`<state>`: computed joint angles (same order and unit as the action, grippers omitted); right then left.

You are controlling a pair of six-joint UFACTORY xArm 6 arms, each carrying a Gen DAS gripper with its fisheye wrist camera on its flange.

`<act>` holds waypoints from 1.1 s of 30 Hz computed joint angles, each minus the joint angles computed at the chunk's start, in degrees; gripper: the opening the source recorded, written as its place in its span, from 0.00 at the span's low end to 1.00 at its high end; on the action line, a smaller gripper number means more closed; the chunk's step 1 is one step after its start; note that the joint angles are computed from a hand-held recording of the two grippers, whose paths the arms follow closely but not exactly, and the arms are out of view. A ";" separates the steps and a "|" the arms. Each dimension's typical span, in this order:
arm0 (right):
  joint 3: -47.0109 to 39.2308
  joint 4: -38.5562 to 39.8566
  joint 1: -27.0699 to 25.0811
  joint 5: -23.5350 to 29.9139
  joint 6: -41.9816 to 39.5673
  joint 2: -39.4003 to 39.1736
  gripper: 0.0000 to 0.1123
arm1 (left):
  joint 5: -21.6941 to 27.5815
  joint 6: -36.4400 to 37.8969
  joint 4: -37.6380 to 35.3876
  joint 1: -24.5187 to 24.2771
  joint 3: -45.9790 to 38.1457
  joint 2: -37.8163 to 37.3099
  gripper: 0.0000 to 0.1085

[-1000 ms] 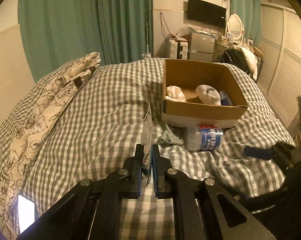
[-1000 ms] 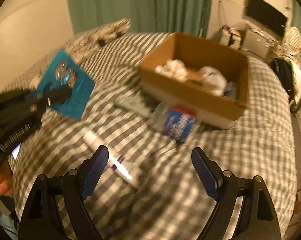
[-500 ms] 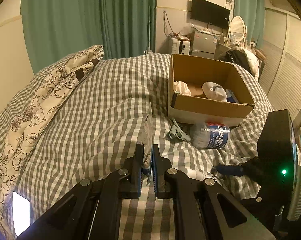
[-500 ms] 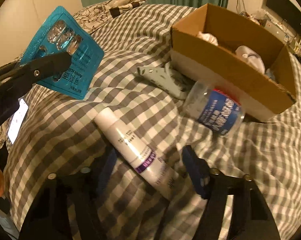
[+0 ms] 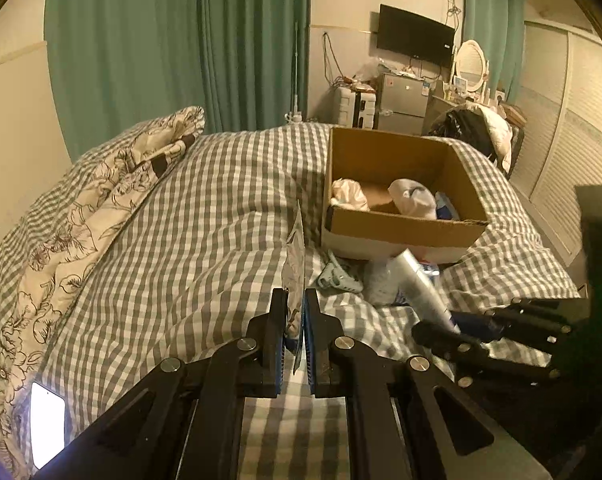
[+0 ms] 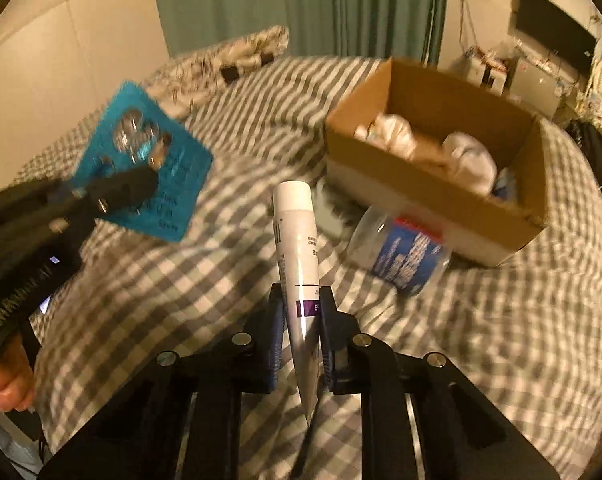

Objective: Organize objects
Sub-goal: 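Grasp the white tube with the right gripper while the left holds the blister pack, then lower the blister pack and tube into the box and open both grippers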

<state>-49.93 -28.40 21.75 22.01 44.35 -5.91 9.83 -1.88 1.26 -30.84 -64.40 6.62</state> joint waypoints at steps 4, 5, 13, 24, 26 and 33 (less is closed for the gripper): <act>1.76 -3.48 0.25 -0.08 3.10 -4.62 0.14 | 0.01 -4.08 4.65 -0.72 -0.15 -1.05 0.07; 2.00 -4.34 0.17 0.04 3.63 -5.78 0.14 | 0.03 -4.86 5.83 -1.09 -0.57 -1.09 0.07; 1.53 -11.77 -2.02 2.62 7.16 -12.51 0.14 | 1.28 -2.57 5.89 -4.03 -7.89 1.77 0.07; -6.64 -12.61 -10.30 1.11 3.04 -11.01 0.14 | 8.01 0.72 5.28 -6.51 -34.11 17.87 0.07; -9.07 -12.23 -11.81 0.78 2.10 -9.13 0.14 | 10.14 0.30 6.41 -6.76 -41.08 22.34 0.07; -15.09 -5.52 -16.82 -3.13 -4.65 -1.73 0.14 | 20.01 3.86 2.77 -7.29 -66.56 39.60 0.07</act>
